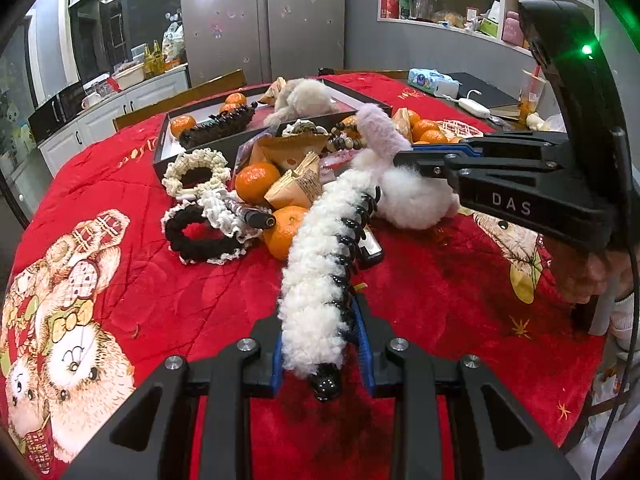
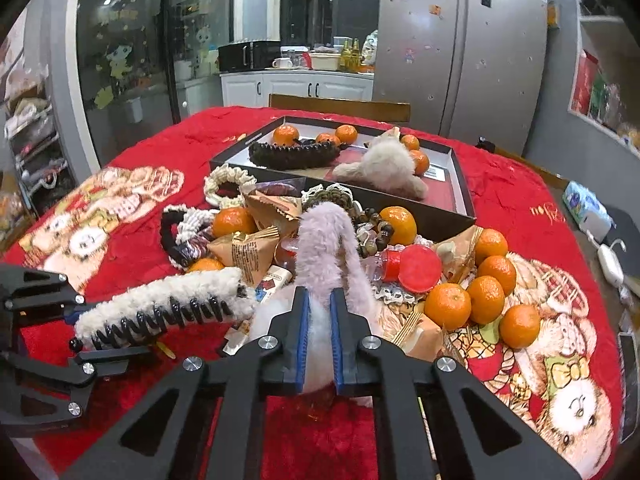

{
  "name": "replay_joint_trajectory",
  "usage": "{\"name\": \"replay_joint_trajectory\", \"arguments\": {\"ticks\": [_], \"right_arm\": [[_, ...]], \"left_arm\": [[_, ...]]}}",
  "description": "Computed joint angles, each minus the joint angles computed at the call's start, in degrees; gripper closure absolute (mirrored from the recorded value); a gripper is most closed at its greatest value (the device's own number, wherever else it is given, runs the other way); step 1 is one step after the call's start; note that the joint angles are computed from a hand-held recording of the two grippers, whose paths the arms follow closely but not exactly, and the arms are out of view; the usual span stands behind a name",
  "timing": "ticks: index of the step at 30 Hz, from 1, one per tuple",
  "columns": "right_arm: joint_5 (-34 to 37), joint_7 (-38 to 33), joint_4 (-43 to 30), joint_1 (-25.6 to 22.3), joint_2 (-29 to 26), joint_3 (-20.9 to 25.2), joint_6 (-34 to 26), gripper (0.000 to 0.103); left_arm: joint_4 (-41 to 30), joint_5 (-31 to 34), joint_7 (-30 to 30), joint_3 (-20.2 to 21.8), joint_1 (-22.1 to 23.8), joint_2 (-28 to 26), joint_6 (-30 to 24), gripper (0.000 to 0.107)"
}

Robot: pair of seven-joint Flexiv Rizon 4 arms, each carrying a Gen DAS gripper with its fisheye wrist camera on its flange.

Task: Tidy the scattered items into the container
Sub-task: 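Lift the white clip with the left tool while the right tool lifts the pink headband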

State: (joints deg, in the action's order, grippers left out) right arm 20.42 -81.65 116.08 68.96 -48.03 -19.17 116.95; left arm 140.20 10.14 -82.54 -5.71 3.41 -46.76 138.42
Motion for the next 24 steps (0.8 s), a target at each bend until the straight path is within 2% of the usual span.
{"name": "replay_joint_trajectory", "arguments": {"ticks": [3, 7, 11, 12, 14, 15, 16, 18, 21, 22, 24], "right_arm": [[0.6, -0.3, 0.7, 0.3, 0.7, 0.0, 1.1, 0.103], [2.7, -2.5, 1.9, 2.3, 2.2, -1.3, 2.8, 0.103], [4.3, -3.8, 1.6, 4.2, 2.3, -2.7, 0.3, 0.100], [3.9, -3.5, 1.2, 3.8, 1.9, -2.6, -0.3, 0.098], [2.6, -2.3, 0.7, 1.8, 1.7, -1.0, -1.2, 0.083], [1.3, -1.5, 0.4, -0.5, 1.9, 1.2, -1.0, 0.075], [-0.1, -0.8, 0.3, -2.4, 1.9, 3.0, -0.4, 0.075], [-0.3, -0.9, 0.2, -2.2, 1.3, 2.7, 0.4, 0.073], [-1.4, -1.3, 0.1, -2.9, 1.4, 3.5, 0.9, 0.062], [-2.3, -1.6, 0.1, -3.8, 1.6, 4.5, 1.3, 0.060], [-2.1, -2.5, -0.2, -2.8, 1.3, 3.7, 0.8, 0.056]], "left_arm": [[0.6, -0.3, 0.0, 0.4, -0.5, 0.6, 0.8, 0.077], [1.7, -0.6, -0.2, 1.0, -0.9, 1.7, 2.4, 0.077], [2.4, -0.3, -0.2, 1.1, -0.7, 2.5, 3.1, 0.077], [2.5, -0.5, -0.2, 1.3, -1.1, 2.5, 3.5, 0.077], [2.6, -0.1, -0.4, 1.2, -0.7, 2.2, 3.7, 0.077], [2.6, -0.1, -0.4, 1.1, -0.6, 2.1, 3.6, 0.077], [2.6, -0.2, -0.4, 1.2, -0.7, 2.0, 3.5, 0.077], [2.5, -0.9, -0.1, 1.5, -1.2, 1.8, 3.3, 0.077], [2.5, -1.0, -0.3, 1.3, -0.6, 1.9, 2.5, 0.077], [2.4, -0.9, -0.4, 1.3, -0.3, 1.9, 2.3, 0.077], [2.3, -0.7, -0.6, 1.4, 0.1, 1.9, 2.7, 0.077]]}}
